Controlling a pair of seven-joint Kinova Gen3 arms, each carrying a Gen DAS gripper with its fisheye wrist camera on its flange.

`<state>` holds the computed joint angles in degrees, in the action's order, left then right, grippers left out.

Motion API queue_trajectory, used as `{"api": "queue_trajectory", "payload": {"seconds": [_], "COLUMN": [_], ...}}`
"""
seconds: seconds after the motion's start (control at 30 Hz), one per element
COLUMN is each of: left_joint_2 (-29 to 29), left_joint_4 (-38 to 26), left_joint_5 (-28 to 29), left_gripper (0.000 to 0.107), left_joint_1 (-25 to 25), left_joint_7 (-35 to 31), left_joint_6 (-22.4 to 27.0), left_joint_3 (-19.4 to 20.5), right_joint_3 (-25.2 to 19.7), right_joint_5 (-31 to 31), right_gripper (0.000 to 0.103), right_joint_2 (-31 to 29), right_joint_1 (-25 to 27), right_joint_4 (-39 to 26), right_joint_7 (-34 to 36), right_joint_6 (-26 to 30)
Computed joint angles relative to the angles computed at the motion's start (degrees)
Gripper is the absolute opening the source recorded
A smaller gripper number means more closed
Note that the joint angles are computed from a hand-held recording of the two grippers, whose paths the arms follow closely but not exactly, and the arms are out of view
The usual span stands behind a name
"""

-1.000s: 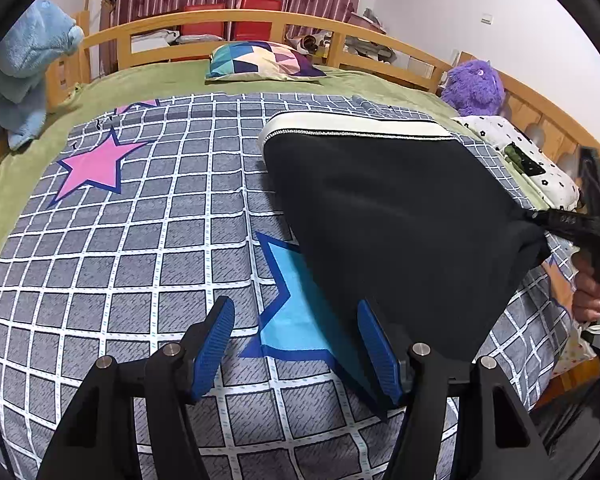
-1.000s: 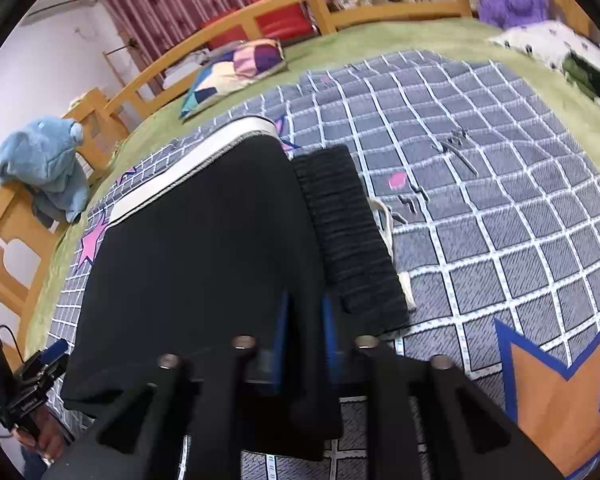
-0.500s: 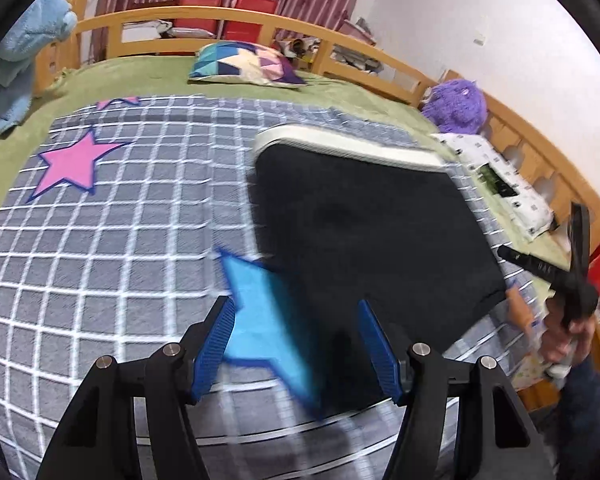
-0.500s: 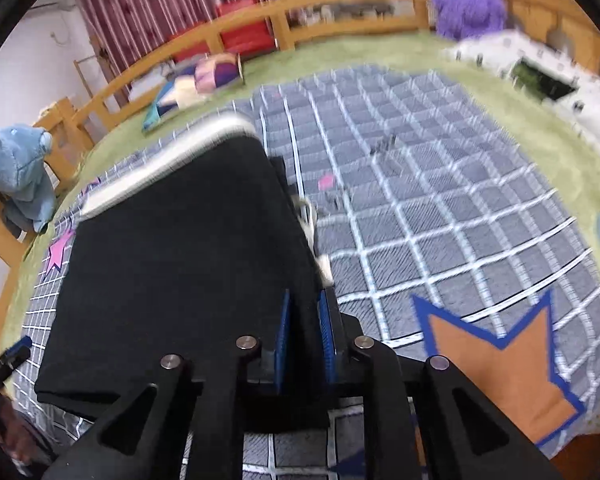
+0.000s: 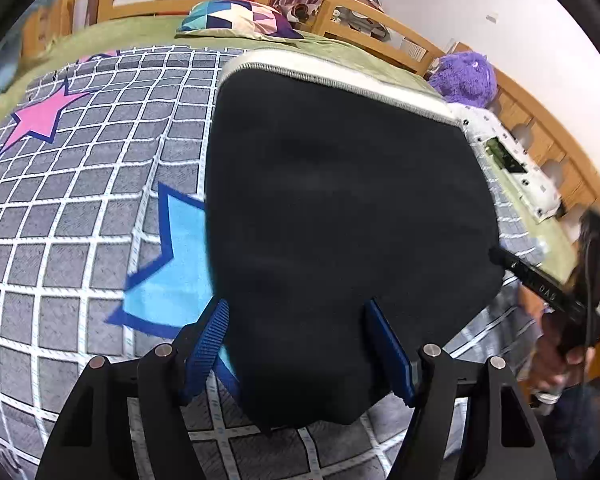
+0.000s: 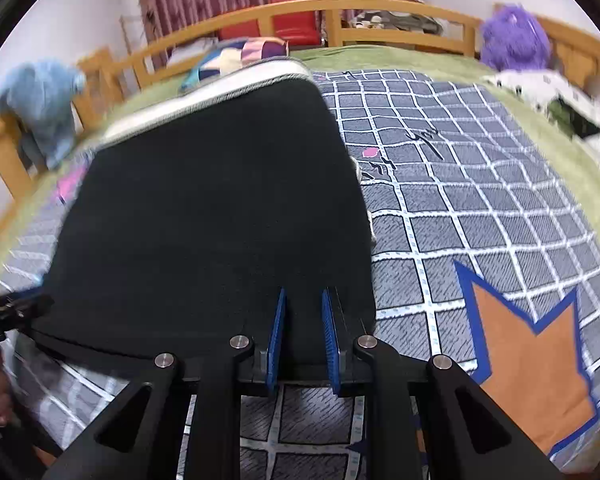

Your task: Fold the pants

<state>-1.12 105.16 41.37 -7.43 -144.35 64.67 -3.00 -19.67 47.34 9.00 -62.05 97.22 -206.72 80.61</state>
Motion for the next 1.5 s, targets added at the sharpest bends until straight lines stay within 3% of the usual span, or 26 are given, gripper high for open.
{"api": "queue_trajectory", "payload": {"seconds": [0.07,0.13,0.2,0.3,0.43,0.5,0.53,0.57,0.6,0.67,0.8,0.87,0.97,1.03,1.1,1.17,1.3,1.47,1.5], "left_joint_2": [-0.49,-0.74,0.59,2.61,3.56,3.90,4.20,4.48,4.77,5.19,6.14,6.98,9.83,11.83,13.37,14.51,16.74,18.72,18.73], "left_joint_4": [-1.52,-2.41,-4.36,-6.57,-7.99,-8.51,-8.94,-9.40,-9.92,-10.93,-12.44,-13.23,-15.48,-16.43,-15.76,-14.06,-16.14,-17.87,-17.72], "left_joint_5": [-1.12,-2.60,-3.10,-4.05,-5.66,-6.37,-6.60,-6.80,-6.76,-5.96,-4.47,-4.97,-5.83,-7.28,-7.38,-4.02,-2.85,-2.08,-1.62], "left_gripper": [0.068,0.068,0.068,0.068,0.068,0.068,0.068,0.068,0.068,0.068,0.068,0.068,0.068,0.070,0.077,0.083,0.084,0.083,0.075], "left_joint_1": [0.05,0.97,1.30,1.51,1.58,1.69,1.74,1.73,1.66,1.32,1.13,1.63,1.96,2.40,2.70,0.51,0.14,0.34,0.30], "left_joint_7": [0.62,2.26,4.32,7.72,9.45,10.08,10.49,10.91,11.22,11.53,11.75,12.57,14.06,15.72,15.62,13.75,13.58,13.98,13.17], "left_joint_6": [-0.62,-2.86,-2.36,-2.26,-3.00,-3.54,-3.65,-3.60,-3.42,-2.68,-1.64,-1.43,0.93,1.52,1.37,0.78,1.38,1.19,1.09], "left_joint_3": [0.34,0.79,0.93,1.58,2.35,2.67,2.82,2.91,3.00,3.13,3.71,4.30,5.11,5.70,5.91,6.71,7.64,9.10,9.29], "right_joint_3": [-0.70,1.54,1.51,3.28,3.65,5.39,5.19,4.77,5.25,7.26,6.94,6.21,5.57,6.32,4.13,4.20,13.79,26.14,26.80], "right_joint_5": [1.73,3.94,5.57,5.50,2.62,1.59,1.64,2.23,3.02,3.17,2.61,3.00,-0.13,-2.71,-5.78,-5.76,-5.64,-5.50,-3.93], "right_gripper": [0.020,0.036,0.047,0.048,0.039,0.034,0.023,0.019,0.014,0.012,0.012,0.015,0.025,0.043,0.057,0.062,0.069,0.069,0.068], "right_joint_2": [-1.89,-2.31,-2.58,-3.20,-2.36,-1.08,0.42,0.91,0.96,-0.25,-0.87,0.21,-2.70,-5.72,-8.35,-10.77,-13.09,-13.52,-13.30], "right_joint_1": [0.77,-0.66,1.48,7.77,17.30,17.87,17.84,17.91,16.92,14.91,14.51,13.97,14.96,14.47,17.18,16.83,9.82,3.72,3.65], "right_joint_4": [1.18,0.43,-0.32,-0.93,-2.87,-4.24,-4.94,-5.24,-4.99,-3.17,-0.41,-2.02,-1.64,0.64,3.67,7.85,13.58,17.43,18.40], "right_joint_7": [-1.52,-0.05,2.64,8.88,15.23,19.33,21.06,21.87,21.74,18.68,12.40,13.39,15.26,15.38,15.99,12.87,8.44,6.68,5.04], "right_joint_6": [-0.74,1.82,2.10,-3.68,-12.96,-14.74,-14.23,-13.37,-12.64,-12.16,-11.66,-9.01,-10.54,-13.63,-18.29,-22.95,-32.27,-43.92,-46.25]}}
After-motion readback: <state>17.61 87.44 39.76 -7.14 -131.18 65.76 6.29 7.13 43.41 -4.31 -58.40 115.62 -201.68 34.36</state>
